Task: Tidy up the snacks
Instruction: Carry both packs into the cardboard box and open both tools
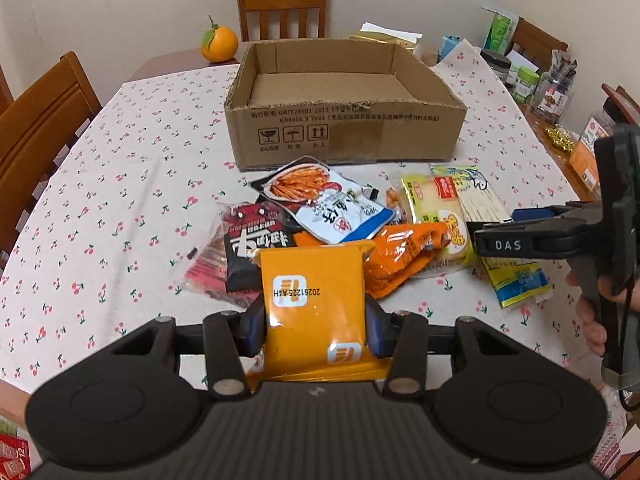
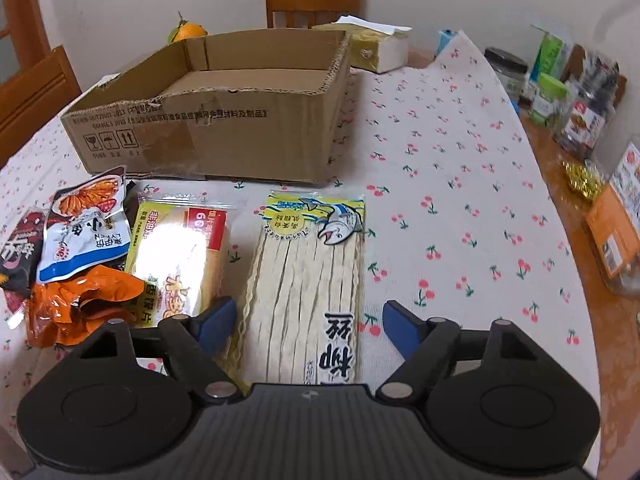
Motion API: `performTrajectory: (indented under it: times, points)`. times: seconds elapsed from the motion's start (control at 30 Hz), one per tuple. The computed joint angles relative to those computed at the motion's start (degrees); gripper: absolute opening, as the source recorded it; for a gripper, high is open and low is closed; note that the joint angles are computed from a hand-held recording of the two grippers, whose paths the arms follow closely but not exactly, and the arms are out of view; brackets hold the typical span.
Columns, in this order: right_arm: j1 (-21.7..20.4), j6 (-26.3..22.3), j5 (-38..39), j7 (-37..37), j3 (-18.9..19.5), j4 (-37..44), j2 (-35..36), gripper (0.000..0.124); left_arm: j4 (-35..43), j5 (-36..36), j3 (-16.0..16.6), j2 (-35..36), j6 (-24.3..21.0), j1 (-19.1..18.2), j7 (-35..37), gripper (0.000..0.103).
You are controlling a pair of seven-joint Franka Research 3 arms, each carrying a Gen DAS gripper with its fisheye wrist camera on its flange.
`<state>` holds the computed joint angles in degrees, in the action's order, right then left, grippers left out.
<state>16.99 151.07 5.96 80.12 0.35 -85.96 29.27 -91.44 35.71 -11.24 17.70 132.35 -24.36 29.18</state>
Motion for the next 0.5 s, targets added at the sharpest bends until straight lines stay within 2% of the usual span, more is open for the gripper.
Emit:
performTrajectory:
  times: [0.07, 0.23, 0.3, 0.37, 0.5]
  points:
    - [0.06, 0.06, -0.31, -0.6, 0.03, 0.46, 0.3, 0.073, 0.33, -0.2, 0.03, 0.11, 0.1, 0.21, 0.59, 0.046]
    - [0.11, 0.64, -0.42, -1.66, 0.16, 1.56, 1.24, 0.073, 1.0, -1.2, 0.0, 0.41, 0.48, 0.81, 2.78, 0.046]
    - [-0.03, -0.21, -0.17, -2.2, 0.31, 2.49, 1.7, 0.072, 1.36, -2.08, -0.1, 0.52, 0.38, 1.15, 4.19, 0.046]
    - [0.22, -1.1, -0.34, -1.79, -0.04, 3.35, 1.96, 0.064, 1.6, -3.15, -0.23, 0.54, 0.41, 1.57, 5.89, 0.046]
    - [1.52, -3.57, -2.19, 2.02, -1.77, 4.8, 2.04, 0.061, 2.07, -6.56, -0.69, 0.36, 0.68, 2.91, 10.48, 0.046]
